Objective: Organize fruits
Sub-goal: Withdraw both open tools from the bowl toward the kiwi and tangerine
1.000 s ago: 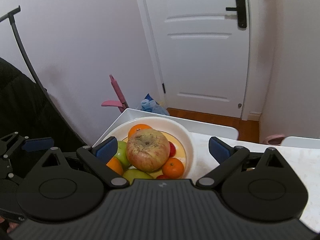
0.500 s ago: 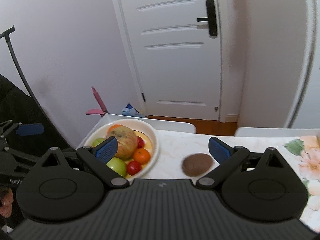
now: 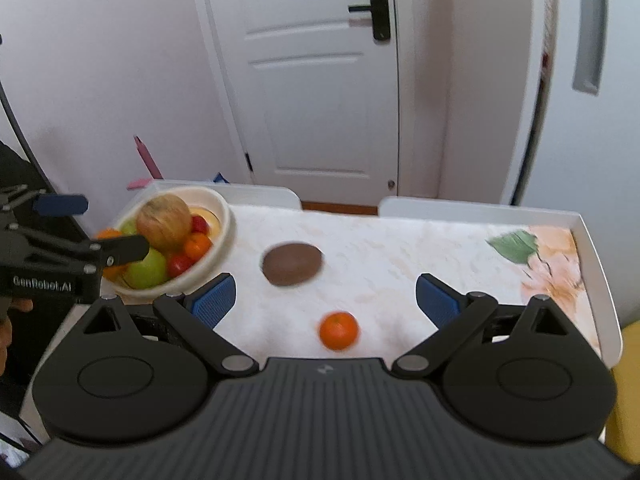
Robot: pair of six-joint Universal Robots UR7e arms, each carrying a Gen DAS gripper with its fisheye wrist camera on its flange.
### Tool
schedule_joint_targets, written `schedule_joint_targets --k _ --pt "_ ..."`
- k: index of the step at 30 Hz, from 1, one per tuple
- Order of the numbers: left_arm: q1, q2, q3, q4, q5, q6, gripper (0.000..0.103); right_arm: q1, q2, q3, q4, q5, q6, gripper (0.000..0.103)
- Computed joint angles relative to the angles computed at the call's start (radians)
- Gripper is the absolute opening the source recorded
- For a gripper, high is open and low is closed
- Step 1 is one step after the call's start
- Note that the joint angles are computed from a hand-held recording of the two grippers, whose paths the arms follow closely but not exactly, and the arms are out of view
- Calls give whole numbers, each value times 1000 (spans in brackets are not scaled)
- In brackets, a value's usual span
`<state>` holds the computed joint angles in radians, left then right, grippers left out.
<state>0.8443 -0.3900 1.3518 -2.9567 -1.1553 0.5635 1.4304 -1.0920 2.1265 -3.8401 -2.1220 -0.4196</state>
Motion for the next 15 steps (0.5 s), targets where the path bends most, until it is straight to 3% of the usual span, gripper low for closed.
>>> schedule_joint_targets --k 7,15 --pt "-16 86 -96 102 -3 -24 103 -69 -24 35 35 28 -24 103" --pt "-8 220 -299 277 0 -15 102 -126 -18 25 80 67 -17 103"
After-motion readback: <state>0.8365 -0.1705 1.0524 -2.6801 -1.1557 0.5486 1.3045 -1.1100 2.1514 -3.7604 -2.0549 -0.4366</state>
